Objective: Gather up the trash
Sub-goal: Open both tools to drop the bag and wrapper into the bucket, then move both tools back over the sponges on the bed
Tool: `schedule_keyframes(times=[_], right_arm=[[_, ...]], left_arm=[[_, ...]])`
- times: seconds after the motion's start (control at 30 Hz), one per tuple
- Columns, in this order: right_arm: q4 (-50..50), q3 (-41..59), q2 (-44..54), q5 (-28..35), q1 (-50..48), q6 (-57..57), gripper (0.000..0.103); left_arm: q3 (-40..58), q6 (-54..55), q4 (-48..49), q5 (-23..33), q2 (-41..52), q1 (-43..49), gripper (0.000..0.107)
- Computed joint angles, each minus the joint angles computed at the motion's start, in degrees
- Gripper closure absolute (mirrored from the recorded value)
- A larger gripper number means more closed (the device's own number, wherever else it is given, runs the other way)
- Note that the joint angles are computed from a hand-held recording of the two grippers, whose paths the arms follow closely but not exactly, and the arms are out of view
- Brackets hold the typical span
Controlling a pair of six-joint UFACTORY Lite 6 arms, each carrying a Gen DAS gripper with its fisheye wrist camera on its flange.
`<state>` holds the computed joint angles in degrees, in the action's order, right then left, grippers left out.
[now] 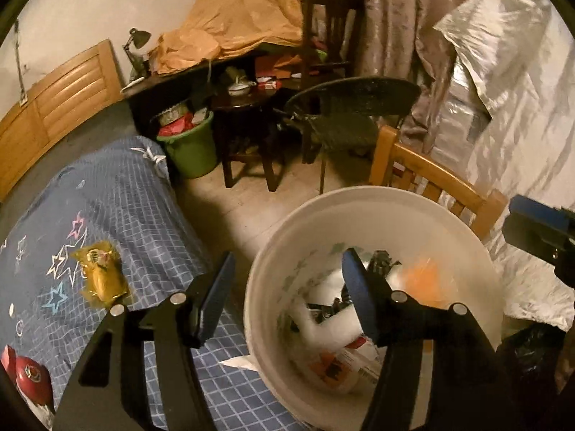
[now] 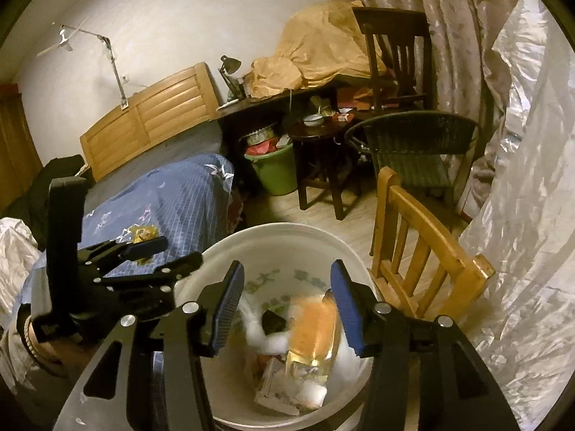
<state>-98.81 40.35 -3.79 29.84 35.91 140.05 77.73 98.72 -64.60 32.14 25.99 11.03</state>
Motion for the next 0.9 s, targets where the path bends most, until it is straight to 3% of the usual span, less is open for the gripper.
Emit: schedule_keyframes(times=[0.3,0.43,0.6,0.73,0.9], right_arm=[[-0.6,-0.4,0.9,4.9,3.7,2.7,0.051],[0.3,0.2,2.8,13.7,10.6,5.9,0.051],[1.5,3.6,7.9,23.7,19.4,9.0,0.051],[1.5,11.3,15.8,26.1,24.2,9.4,0.051],[0.5,26.6,28.8,21.6,27.0,5.5,0.051]], left_arm=[[-3.1,5.1,-5.3,0.5,-2.5,3.2,0.044],[-5.6,12.7,-12.2,0.8,-4.1,7.7,0.04],[-4.3,16.3,-13.7,4.4,-2.8,16.9,0.037],[3.1,12.6,-9.2,9.1,2.5,26.4,0.035],[19.7,4.5,-1.8,14.7,14.2,37.9,0.035]])
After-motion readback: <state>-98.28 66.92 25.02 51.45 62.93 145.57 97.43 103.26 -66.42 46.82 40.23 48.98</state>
